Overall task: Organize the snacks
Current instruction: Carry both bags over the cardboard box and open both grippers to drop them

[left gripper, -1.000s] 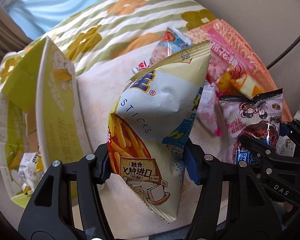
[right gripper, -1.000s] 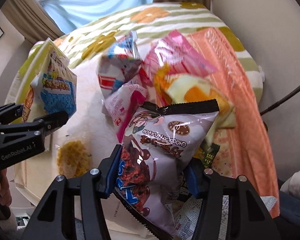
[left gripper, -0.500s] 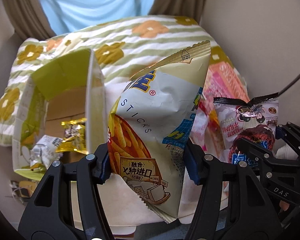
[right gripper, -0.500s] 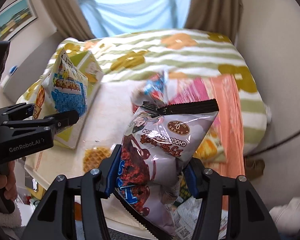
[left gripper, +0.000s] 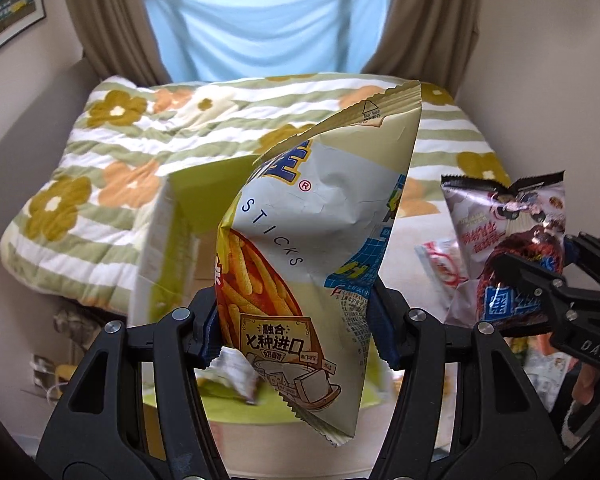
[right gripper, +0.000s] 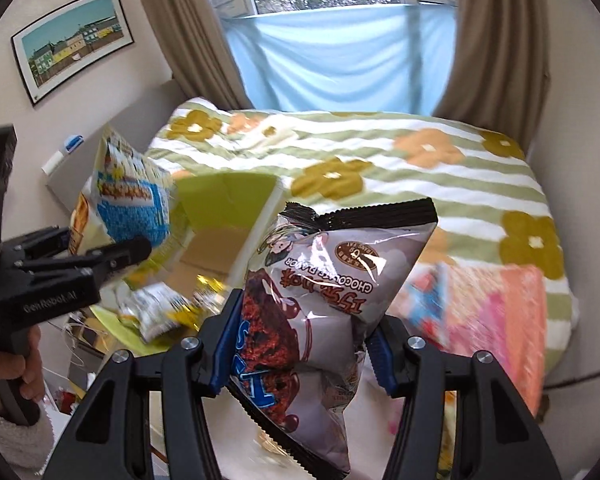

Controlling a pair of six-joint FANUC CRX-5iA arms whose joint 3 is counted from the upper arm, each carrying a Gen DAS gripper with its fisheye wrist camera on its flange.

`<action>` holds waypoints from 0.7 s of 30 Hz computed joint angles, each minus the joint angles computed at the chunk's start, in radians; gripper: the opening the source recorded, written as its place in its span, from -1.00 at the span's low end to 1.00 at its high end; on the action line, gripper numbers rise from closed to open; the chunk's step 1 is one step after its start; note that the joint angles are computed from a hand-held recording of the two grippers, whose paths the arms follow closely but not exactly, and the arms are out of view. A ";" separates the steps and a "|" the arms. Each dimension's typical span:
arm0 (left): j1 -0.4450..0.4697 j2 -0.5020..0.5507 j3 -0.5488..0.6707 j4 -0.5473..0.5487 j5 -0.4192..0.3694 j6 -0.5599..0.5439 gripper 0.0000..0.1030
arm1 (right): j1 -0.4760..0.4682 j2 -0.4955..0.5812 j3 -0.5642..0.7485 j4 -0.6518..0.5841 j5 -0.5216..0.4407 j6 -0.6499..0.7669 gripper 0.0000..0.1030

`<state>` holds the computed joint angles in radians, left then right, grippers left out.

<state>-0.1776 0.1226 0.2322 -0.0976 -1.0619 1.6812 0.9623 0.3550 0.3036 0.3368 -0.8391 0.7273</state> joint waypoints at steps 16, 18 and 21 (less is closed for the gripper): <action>0.238 0.232 0.077 0.231 -0.045 -0.290 0.40 | 0.018 0.465 0.712 -0.094 -0.337 0.061 0.01; 0.245 0.234 0.061 0.250 -0.032 -0.278 0.90 | 0.016 0.506 0.783 -0.101 -0.380 0.070 0.01; 0.259 0.223 0.028 0.277 -0.011 -0.293 0.99 | 0.008 0.550 0.854 -0.110 -0.418 0.081 0.01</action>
